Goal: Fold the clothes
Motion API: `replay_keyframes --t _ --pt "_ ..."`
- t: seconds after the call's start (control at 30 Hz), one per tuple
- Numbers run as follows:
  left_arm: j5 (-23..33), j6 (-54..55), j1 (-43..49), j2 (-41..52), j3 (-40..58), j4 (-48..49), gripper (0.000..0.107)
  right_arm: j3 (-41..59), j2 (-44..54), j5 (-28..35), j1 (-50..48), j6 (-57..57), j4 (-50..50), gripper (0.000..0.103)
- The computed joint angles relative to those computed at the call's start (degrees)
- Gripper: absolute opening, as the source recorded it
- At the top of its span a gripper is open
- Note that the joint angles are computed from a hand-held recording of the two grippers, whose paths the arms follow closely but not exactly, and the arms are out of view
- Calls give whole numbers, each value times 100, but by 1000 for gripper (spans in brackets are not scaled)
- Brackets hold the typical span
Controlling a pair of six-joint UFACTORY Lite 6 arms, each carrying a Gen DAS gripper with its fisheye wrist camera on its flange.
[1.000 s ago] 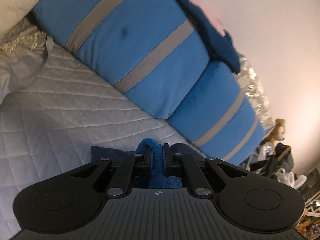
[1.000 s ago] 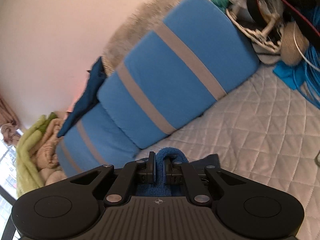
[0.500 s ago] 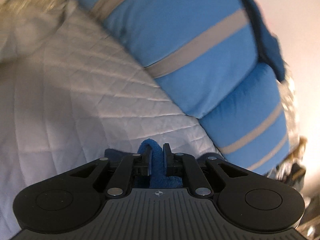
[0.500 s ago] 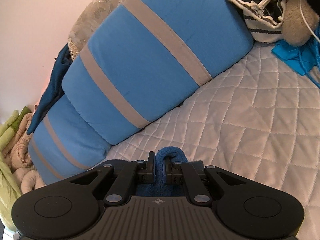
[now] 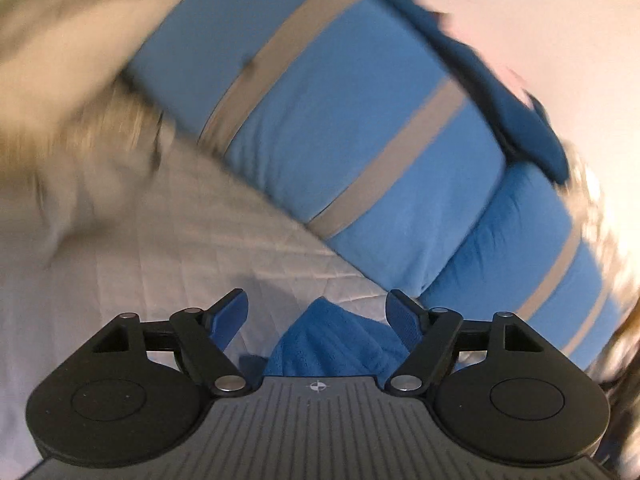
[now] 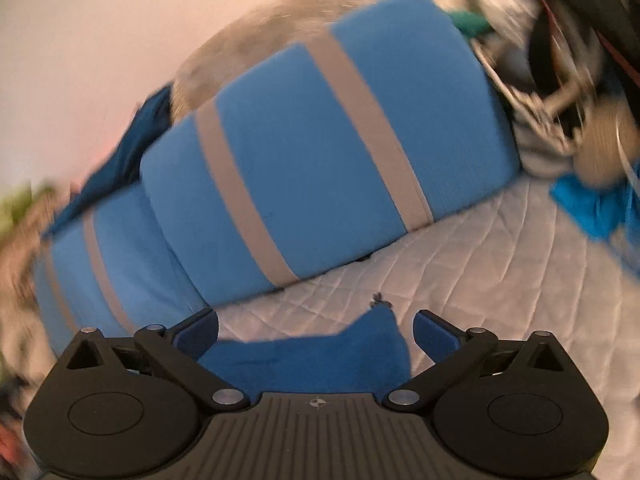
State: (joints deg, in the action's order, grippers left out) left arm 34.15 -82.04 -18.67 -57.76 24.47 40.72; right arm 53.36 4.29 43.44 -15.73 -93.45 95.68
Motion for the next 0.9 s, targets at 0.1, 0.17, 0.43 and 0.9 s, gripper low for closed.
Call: replay_keyframes --t 0.1,0.17,0.43,0.9 --pt "1312 -1010 -1799 974 695 1032 76 -358 -634 -825 557 -240 -95 103" --pt "1937 -1562 -2708 1841 1065 1524 76 -547 -985 -1530 1103 -326 -132 103" --pt "346 -3543 -2512 3875 -111 3276 79 -925 -627 -3100 2742 -3749 3345 103" --pt "599 -4894 -2755 3709 -665 4342 81 -1505 317 -2117 2781 -6760 6401 103"
